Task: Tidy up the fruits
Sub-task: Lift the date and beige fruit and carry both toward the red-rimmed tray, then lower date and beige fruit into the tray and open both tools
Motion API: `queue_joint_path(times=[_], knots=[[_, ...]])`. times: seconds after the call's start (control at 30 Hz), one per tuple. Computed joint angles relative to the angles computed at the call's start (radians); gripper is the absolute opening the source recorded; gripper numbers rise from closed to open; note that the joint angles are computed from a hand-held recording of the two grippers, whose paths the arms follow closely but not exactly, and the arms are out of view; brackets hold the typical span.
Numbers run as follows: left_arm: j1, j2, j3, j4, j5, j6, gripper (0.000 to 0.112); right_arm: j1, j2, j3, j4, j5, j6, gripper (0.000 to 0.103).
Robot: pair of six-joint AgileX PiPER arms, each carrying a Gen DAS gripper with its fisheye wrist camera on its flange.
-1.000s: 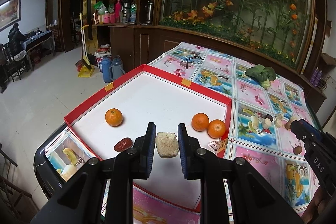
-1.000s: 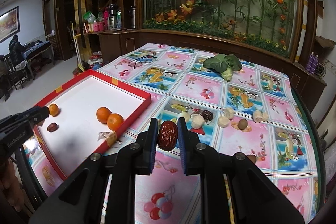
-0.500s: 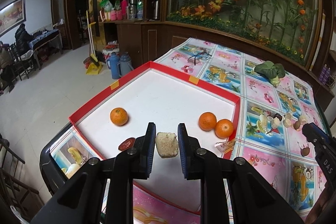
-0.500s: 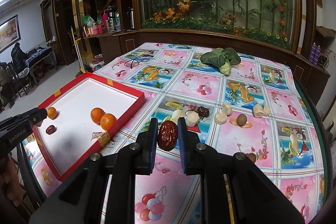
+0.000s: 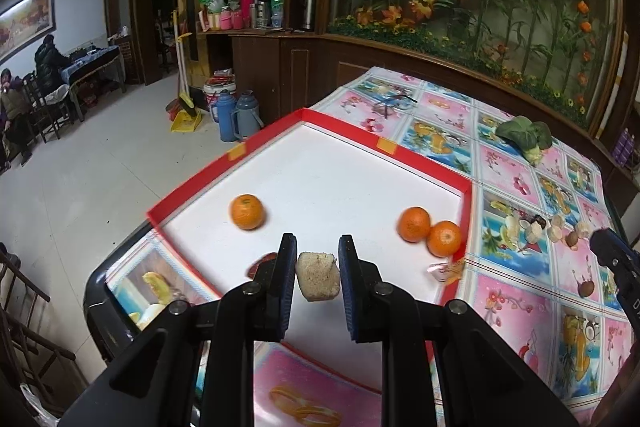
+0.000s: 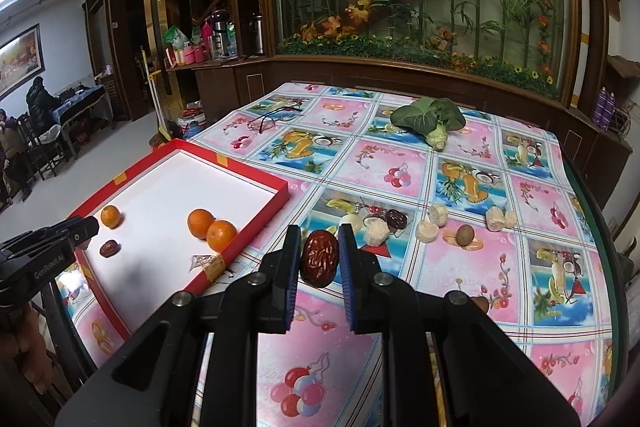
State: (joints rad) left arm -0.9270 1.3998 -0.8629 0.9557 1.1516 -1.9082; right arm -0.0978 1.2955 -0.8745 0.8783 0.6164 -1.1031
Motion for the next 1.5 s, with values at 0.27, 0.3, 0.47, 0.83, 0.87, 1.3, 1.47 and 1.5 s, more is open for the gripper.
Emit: queue_joint_path(times=[0.27, 0.3, 0.47, 0.83, 0.87, 1.3, 1.47, 1.5], knots=[[0.073, -0.066, 0.084, -0.010, -0.050, -0.011, 0.020, 0.047, -0.001, -0.011, -0.109, 0.001, 0.116, 0.020], [0.083, -0.065, 0.086, -0.013, -0.058, -0.005, 0.020, 0.057, 0.006, -0.018, -0.117, 0.006, 0.127, 0.020], [0.148, -0.050, 0.081, -0.035, -0.108, 0.061, 0.020, 0.145, 0.098, -0.118, -0.129, 0.061, 0.181, 0.020], [0.307, -0.018, 0.050, -0.115, -0.174, 0.187, 0.021, 0.381, 0.443, -0.460, -0.241, 0.153, 0.394, 0.021], [0.321, -0.019, 0.049, -0.120, -0.180, 0.203, 0.025, 0.392, 0.464, -0.483, -0.249, 0.160, 0.412, 0.021], [0.286, -0.134, 0.120, -0.113, -0.104, 0.073, 0.079, 0.361, 0.471, -0.501, -0.253, 0.199, 0.429, 0.079], [0.208, -0.118, 0.104, -0.078, -0.043, -0.039, 0.080, 0.151, 0.301, -0.347, -0.144, 0.177, 0.300, 0.098], [0.187, -0.107, 0.093, -0.071, -0.032, -0.053, 0.080, 0.099, 0.272, -0.318, -0.125, 0.177, 0.268, 0.098]])
